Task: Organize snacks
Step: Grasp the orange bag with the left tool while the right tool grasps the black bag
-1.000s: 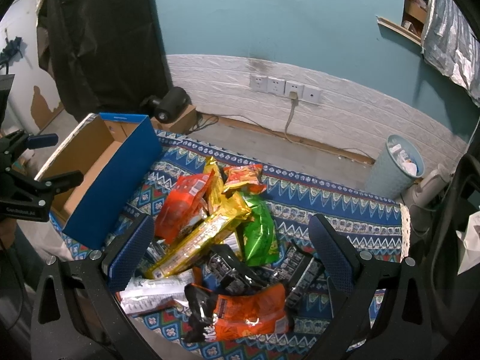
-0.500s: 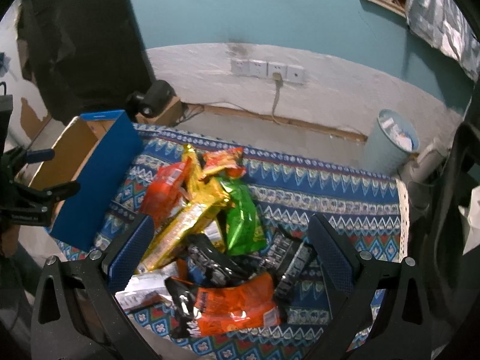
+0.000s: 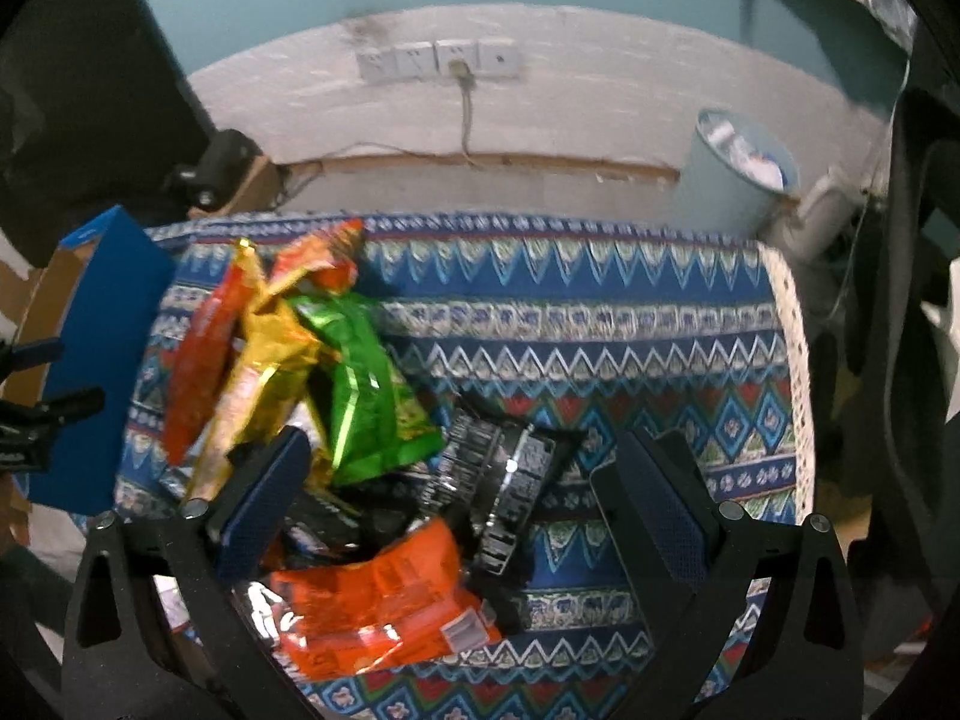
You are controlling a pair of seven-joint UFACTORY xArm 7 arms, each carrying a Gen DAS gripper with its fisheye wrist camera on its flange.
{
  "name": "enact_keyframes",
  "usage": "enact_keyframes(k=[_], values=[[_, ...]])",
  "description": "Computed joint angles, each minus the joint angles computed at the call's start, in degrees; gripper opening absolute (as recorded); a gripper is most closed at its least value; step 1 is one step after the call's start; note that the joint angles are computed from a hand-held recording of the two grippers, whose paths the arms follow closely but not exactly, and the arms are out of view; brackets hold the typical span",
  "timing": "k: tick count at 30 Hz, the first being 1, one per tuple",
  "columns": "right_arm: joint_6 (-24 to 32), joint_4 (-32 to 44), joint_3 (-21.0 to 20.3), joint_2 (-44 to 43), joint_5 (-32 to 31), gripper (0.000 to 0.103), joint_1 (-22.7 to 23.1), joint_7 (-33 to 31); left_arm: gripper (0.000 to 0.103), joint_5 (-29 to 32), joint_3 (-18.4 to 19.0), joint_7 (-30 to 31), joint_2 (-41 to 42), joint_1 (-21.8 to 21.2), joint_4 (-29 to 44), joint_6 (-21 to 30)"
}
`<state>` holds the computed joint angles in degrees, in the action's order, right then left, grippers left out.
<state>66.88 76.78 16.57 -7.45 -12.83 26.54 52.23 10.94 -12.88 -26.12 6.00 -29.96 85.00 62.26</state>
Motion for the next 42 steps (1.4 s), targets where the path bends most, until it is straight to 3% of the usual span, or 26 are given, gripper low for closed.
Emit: enact_keyframes(k=[9, 15, 24, 29, 36, 38, 42], values=[[-1.5, -3.5, -1.6, 1.3, 4.9, 0.100, -1.0, -1.2, 0.101, -4.2, 1.3, -1.6, 8.4, 0.2, 6.0, 1.0], [-1.2, -5.2, -2.3, 2.9, 6.4, 0.100, -1.2, -2.2, 0.101, -3.1, 2.4, -1.9, 13.9, -1.3, 10.3, 2.8], [-2.5, -7.4, -3.0, 4.8, 11.5, 0.100, -1.1, -2.5, 0.101, -6.1, 2.9, -0.9, 17.1, -1.2, 12.8, 2.6], [-1.1, -5.6, -2.9, 7.8, 10.5, 0.100, -0.4, -2.5, 0.101, -9.2, 2.7, -0.5, 16.4, -0.1, 11.3, 1.2], [-1.8, -6.6, -3.2, 8.2, 9.6, 0.079, 0.1, -3.5, 0.101, -13.0, 2.0, 1.6, 15.6, 1.5, 8.1, -2.3], [-2.2, -6.8, -3.2, 8.0, 8.8, 0.064, 0.3, -3.9, 0.096, -14.8, 1.7, 2.3, 14.5, 2.2, 5.9, -4.5], [-1.8, -5.9, -3.0, 7.9, 8.1, 0.059, 0.7, -4.5, 0.061, -20.4, 0.2, 6.5, 12.5, 4.0, 2.3, -8.3]])
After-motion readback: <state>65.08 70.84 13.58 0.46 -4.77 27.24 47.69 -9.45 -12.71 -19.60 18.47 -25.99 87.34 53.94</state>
